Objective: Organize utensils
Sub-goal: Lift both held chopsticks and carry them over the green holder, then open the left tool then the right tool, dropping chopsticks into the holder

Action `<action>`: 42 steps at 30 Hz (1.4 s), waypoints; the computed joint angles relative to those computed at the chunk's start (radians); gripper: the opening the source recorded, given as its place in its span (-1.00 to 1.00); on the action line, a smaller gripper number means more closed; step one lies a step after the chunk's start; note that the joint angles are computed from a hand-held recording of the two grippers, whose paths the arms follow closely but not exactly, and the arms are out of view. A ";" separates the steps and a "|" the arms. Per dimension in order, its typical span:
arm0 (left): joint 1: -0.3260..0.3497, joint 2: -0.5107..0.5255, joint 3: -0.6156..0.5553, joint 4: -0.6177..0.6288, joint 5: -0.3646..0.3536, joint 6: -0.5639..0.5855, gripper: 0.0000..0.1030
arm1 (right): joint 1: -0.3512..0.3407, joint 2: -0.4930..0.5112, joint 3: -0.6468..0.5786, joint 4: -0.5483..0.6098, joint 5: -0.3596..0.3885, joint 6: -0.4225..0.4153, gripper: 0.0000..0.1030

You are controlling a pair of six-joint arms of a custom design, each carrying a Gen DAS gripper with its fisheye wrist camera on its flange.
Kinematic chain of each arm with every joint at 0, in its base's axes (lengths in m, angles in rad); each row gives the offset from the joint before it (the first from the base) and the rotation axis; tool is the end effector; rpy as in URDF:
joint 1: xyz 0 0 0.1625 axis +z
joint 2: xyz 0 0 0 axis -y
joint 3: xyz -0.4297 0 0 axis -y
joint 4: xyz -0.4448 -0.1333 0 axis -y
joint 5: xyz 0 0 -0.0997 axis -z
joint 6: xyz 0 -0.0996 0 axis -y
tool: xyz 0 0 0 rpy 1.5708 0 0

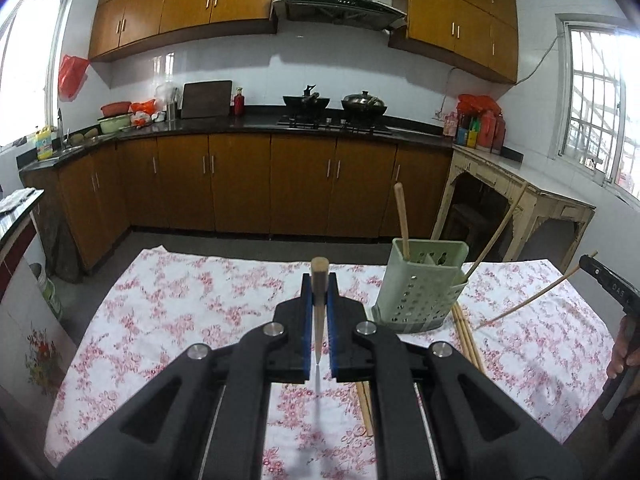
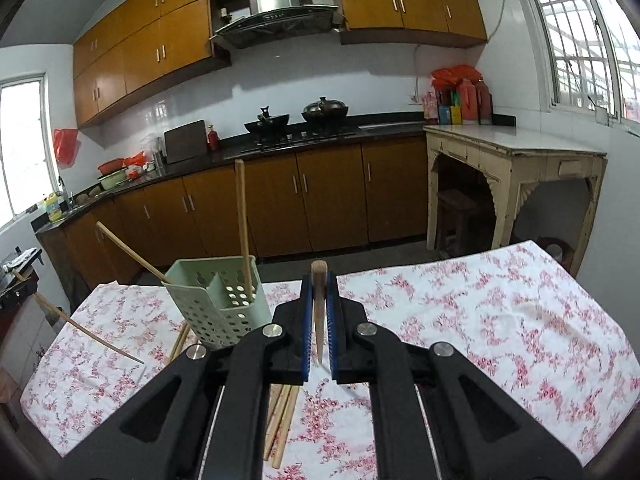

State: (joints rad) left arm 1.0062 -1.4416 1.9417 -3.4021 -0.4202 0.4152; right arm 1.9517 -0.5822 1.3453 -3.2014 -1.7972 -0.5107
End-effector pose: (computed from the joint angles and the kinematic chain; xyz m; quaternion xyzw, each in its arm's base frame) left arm -0.0828 -0.5498 0.4625 0.0141 0.7404 -0.5486 0.3881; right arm 0.4074 -0.7189 0.1046 0.3459 -0.8339 0.4101 0.1294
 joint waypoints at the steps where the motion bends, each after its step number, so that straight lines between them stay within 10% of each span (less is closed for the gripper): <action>1: -0.003 0.001 -0.002 0.000 -0.002 0.003 -0.86 | 0.003 -0.001 -0.006 0.009 0.005 -0.001 -0.86; 21: -0.114 0.150 -0.253 0.049 -0.098 0.136 -0.86 | 0.095 0.040 -0.182 0.098 0.159 -0.035 -0.86; 42: 0.044 0.310 -0.474 0.270 -0.161 -0.002 -0.86 | 0.085 0.237 -0.454 0.335 0.057 0.022 -0.86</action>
State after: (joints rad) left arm 1.0500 -1.1319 1.4674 -3.1324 -0.5815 0.4130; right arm 2.0365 -0.3456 0.8912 -2.8664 -1.7407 -0.4887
